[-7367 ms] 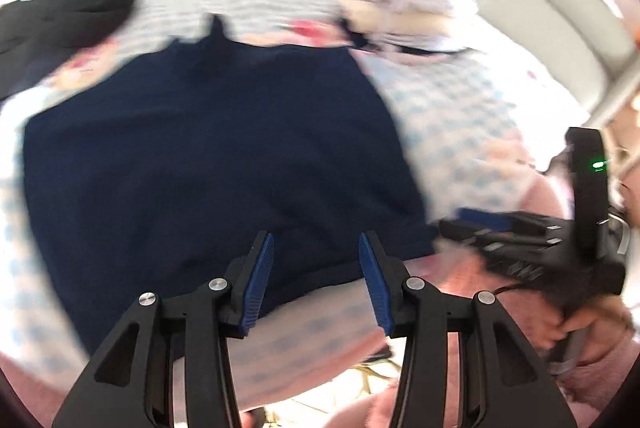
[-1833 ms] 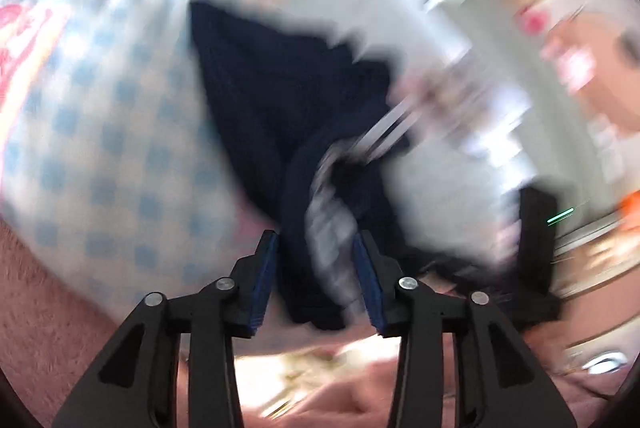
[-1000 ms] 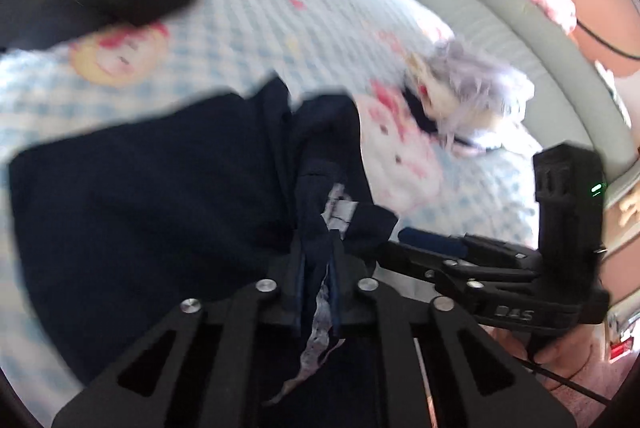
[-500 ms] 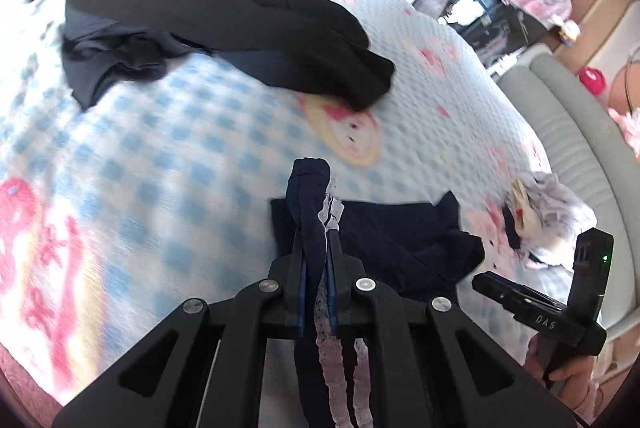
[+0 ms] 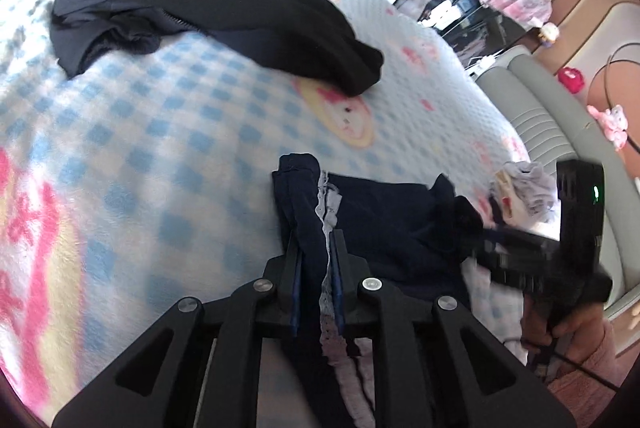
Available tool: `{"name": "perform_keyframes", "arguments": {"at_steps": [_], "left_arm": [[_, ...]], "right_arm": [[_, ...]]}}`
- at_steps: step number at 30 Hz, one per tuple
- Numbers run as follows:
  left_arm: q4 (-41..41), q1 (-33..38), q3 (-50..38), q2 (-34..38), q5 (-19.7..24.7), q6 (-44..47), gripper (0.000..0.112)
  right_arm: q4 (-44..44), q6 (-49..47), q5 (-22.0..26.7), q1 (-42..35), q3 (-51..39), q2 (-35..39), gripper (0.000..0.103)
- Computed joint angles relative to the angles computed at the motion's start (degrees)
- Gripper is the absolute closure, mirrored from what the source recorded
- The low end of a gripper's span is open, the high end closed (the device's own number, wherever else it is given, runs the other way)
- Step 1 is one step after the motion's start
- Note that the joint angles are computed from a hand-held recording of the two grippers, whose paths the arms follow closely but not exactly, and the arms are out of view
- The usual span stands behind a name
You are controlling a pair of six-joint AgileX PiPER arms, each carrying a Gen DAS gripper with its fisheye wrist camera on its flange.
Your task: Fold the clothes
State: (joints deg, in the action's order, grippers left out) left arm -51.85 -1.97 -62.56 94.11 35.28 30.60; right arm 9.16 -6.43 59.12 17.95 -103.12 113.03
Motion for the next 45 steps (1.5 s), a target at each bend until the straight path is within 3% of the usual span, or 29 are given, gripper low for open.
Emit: {"name": "perform_keyframes", "arguments": {"at_steps": [4, 7, 10, 13, 15, 18, 24, 26, 30, 36, 39, 41, 45], "left_arm": [[-0.5, 1.9, 0.9, -0.3, 1.0, 1.2, 0.087], [-4.9, 3.2, 1.5, -0.1, 1.6, 4.7, 0.087], [-8.0, 2.9, 1.6, 0.0, 1.0, 7.6, 0.087], [-6.6, 1.5, 1.4, 0.0, -1.1, 6.5, 0.087], [0.3, 0.0, 0.6, 0.4, -3.3, -0.2, 0.087], [5.5, -0.4, 0.2, 1.1, -4.2, -5.9, 0.087], [-9.4, 1.3, 1.9, 0.3, -2.9, 7.9, 0.083], [-13.4, 1.1, 1.8, 0.1, -2.2, 12.4, 0.08], [-5.9, -2.1, -0.4, 1.7, -4.1, 6.0, 0.08], [10.3, -5.5, -0.5, 1.5, -9.1, -9.3, 0.091], [10.4, -4.9, 0.4, 1.2, -9.5, -10.1, 0.09], [4.6, -3.7, 1.2, 0.9, -9.2, -5.2, 0.09], [1.6, -3.2, 2.0, 0.5, -9.7, -2.3, 0.09]], "right_arm": [[-9.0, 16.1, -2.4, -1.0, -2.2, 1.0, 0.048], [-3.0, 13.4, -4.9, -3.6, 1.2, -2.1, 0.045], [-3.5, 10.9, -5.0, -3.6, 4.3, -5.2, 0.045], [-0.9, 8.9, -6.1, -5.2, 8.1, -8.1, 0.045], [-0.2, 9.1, -6.9, -6.1, 9.6, -9.1, 0.045], [7.8, 5.5, -6.0, -9.5, 10.3, -9.3, 0.043], [28.1, -8.0, -0.2, -16.0, 12.4, -11.1, 0.041], [30.4, -10.2, -0.1, -16.4, 13.5, -12.9, 0.029], [15.6, -4.7, -5.6, -11.1, 14.9, -16.6, 0.026], [-2.4, 9.9, -3.7, -7.3, 14.8, -12.9, 0.035], [-0.8, 7.2, -2.3, -7.6, 15.4, -11.2, 0.035], [2.9, 3.7, -1.0, -8.2, 15.0, -9.9, 0.035], [5.0, 0.0, 1.4, -7.1, 8.6, -5.6, 0.035]]}}
